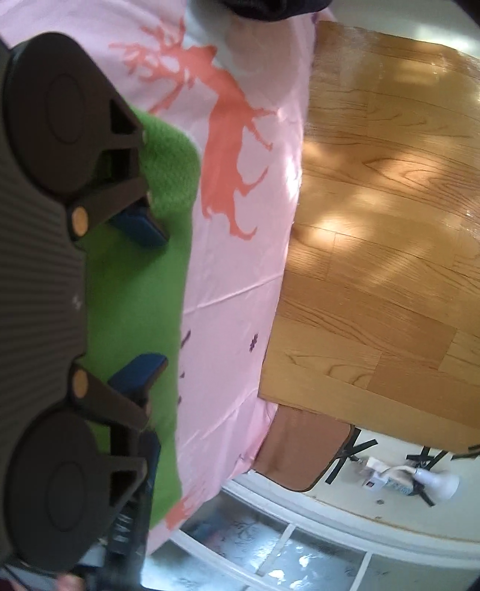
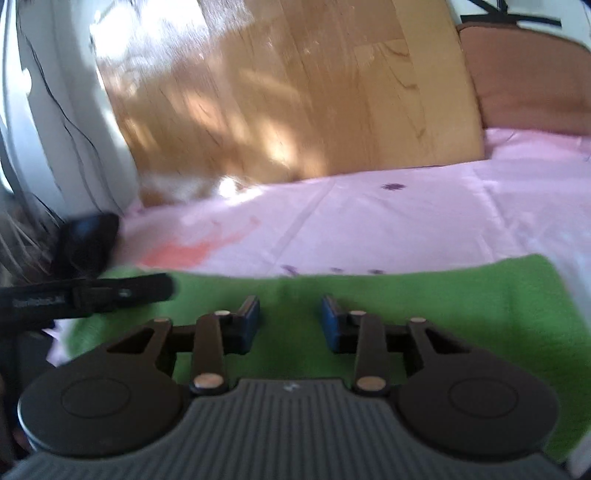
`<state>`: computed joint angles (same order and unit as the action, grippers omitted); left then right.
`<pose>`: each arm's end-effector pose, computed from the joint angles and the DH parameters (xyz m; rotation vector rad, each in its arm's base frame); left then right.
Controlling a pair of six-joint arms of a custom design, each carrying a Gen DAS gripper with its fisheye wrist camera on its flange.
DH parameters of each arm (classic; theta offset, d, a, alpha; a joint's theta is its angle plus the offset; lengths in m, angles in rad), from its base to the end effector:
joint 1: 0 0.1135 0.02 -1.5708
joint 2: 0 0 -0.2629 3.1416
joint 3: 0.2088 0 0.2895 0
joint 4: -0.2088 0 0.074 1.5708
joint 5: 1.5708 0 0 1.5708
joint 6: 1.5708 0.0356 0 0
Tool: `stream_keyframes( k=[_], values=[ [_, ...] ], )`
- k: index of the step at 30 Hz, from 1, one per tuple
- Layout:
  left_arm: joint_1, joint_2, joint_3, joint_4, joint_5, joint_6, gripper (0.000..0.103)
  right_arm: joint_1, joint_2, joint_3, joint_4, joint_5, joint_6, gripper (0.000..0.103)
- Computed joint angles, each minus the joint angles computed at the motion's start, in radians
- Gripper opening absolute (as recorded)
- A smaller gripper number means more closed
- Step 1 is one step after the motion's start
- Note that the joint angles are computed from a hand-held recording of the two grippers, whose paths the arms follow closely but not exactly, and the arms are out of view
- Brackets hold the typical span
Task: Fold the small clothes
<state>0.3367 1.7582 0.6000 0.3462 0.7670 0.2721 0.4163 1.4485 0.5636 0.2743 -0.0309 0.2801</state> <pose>0.2970 0.0778 0.0641 0.2760 2.1575 -0.5700 0.2772 0.1237 0.1304 -0.1684 2.2070 0.4254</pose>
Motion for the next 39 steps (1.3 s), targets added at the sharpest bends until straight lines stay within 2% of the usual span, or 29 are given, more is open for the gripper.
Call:
stream_keyframes(
  k=[1, 3, 5, 7, 9, 14, 18, 25, 30, 39],
  values=[
    [0.011, 0.005, -0.001, 0.002, 0.013, 0.017, 0.064, -0.033, -0.027, -0.025, -0.007, -0.008, 0.015, 0.0],
    [0.021, 0.016, -0.023, 0.053, 0.025, 0.037, 0.064, -0.132, -0.092, -0.1, 0.015, -0.088, 0.072, 0.0],
    [0.0, 0.001, -0.076, 0.141, -0.017, 0.047, 0.065, -0.229, -0.142, -0.172, 0.063, -0.203, 0.134, 0.0],
    [-0.029, -0.022, -0.106, 0.171, -0.068, 0.062, 0.068, -0.264, -0.18, -0.239, 0.131, -0.249, 0.162, 0.0],
    [-0.033, -0.029, -0.113, 0.172, -0.072, 0.072, 0.072, -0.278, -0.186, -0.29, 0.212, -0.277, 0.169, 0.0],
    [-0.013, -0.02, -0.105, 0.167, -0.034, 0.061, 0.073, -0.271, -0.187, -0.289, 0.212, -0.283, 0.17, 0.001],
    [-0.018, -0.023, -0.107, 0.159, -0.03, 0.081, 0.082, -0.288, -0.148, -0.266, 0.233, -0.313, 0.185, 0.001],
    [-0.012, -0.025, -0.102, 0.143, -0.013, 0.087, 0.084, -0.28, -0.15, -0.27, 0.245, -0.312, 0.185, 0.005],
    [-0.003, -0.018, -0.09, 0.115, 0.022, 0.094, 0.093, -0.288, -0.143, -0.271, 0.256, -0.325, 0.188, 0.005],
    [0.003, -0.016, -0.07, 0.061, 0.047, 0.12, 0.098, -0.283, -0.144, -0.273, 0.258, -0.317, 0.187, 0.005]
  ],
)
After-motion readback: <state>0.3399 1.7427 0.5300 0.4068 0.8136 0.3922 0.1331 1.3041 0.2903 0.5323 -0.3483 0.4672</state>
